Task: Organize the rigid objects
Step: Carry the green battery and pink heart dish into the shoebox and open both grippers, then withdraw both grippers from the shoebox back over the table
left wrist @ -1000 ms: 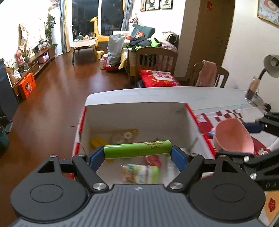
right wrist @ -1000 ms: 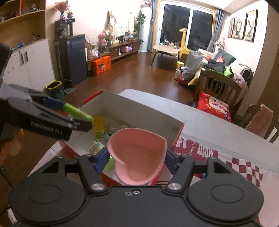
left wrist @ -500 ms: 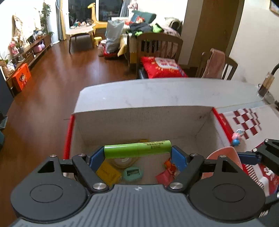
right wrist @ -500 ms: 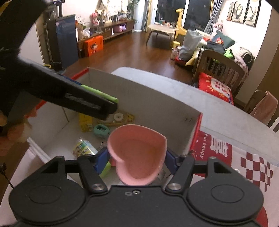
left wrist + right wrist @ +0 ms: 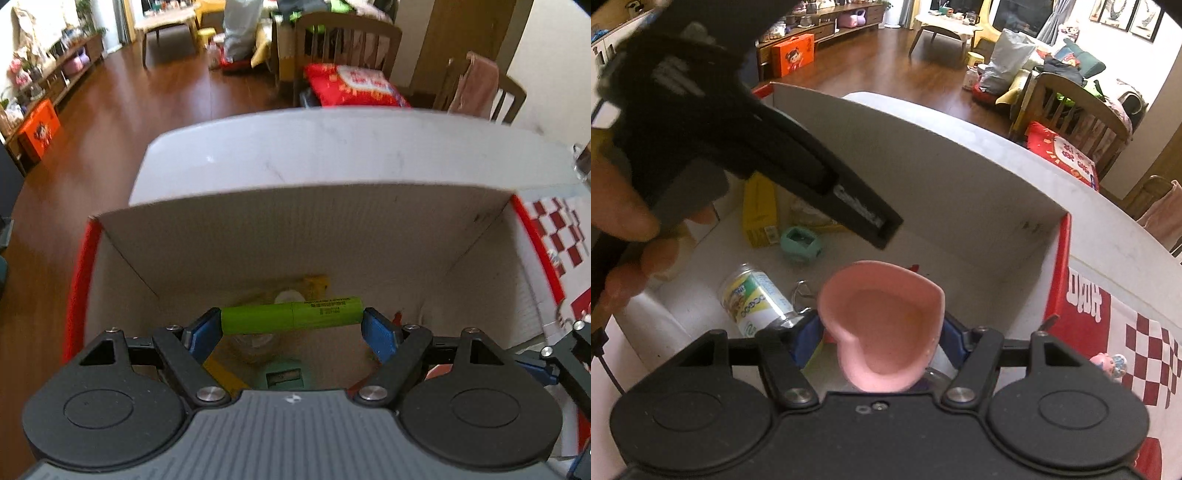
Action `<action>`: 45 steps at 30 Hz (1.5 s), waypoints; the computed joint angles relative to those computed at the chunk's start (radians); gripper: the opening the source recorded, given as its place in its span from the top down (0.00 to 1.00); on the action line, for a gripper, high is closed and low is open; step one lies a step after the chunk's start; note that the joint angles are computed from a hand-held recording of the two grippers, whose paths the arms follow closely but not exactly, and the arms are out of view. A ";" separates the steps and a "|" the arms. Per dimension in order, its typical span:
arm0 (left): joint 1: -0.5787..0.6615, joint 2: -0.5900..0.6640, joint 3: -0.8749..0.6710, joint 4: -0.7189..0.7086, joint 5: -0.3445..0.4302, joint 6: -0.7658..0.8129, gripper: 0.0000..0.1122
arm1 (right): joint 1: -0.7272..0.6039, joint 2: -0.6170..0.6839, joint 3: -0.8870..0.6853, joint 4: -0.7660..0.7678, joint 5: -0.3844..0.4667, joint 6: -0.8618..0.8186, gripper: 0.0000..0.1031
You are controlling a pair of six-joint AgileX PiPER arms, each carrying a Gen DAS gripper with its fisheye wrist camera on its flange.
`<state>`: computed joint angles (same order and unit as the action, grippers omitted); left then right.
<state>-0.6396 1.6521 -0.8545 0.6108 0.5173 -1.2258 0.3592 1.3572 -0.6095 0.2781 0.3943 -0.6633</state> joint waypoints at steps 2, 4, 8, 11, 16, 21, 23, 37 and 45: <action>0.007 0.022 -0.009 -0.040 -0.002 0.045 0.27 | 0.000 0.002 0.004 -0.006 -0.010 0.000 0.36; 0.008 0.037 -0.008 -0.063 -0.007 0.073 0.27 | -0.002 -0.001 0.006 0.002 -0.007 -0.007 0.36; 0.022 0.057 -0.030 -0.125 0.000 0.149 0.27 | 0.001 -0.006 0.004 -0.002 0.004 -0.003 0.33; 0.029 0.055 -0.028 -0.134 0.003 0.162 0.27 | 0.011 -0.019 0.012 -0.017 -0.003 0.017 0.24; 0.035 0.037 -0.026 -0.166 0.011 0.185 0.27 | -0.006 -0.039 0.016 0.014 0.007 -0.006 0.21; 0.040 0.007 -0.019 -0.158 0.016 0.158 0.27 | -0.023 -0.071 0.019 0.043 0.026 -0.032 0.20; 0.036 -0.022 -0.002 -0.145 0.012 0.136 0.27 | -0.044 -0.091 0.019 0.087 0.045 -0.074 0.19; -0.150 -0.249 0.061 0.062 0.153 -0.125 0.27 | -0.254 -0.285 0.012 0.334 0.290 -0.300 0.09; -0.327 -0.355 0.047 0.147 0.303 -0.258 0.27 | -0.531 -0.399 -0.005 0.484 0.567 -0.530 0.03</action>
<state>-0.9662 1.2972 -0.8073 0.7575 0.8201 -1.4838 -0.1718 0.9586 -0.6146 0.7623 0.9614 -1.1931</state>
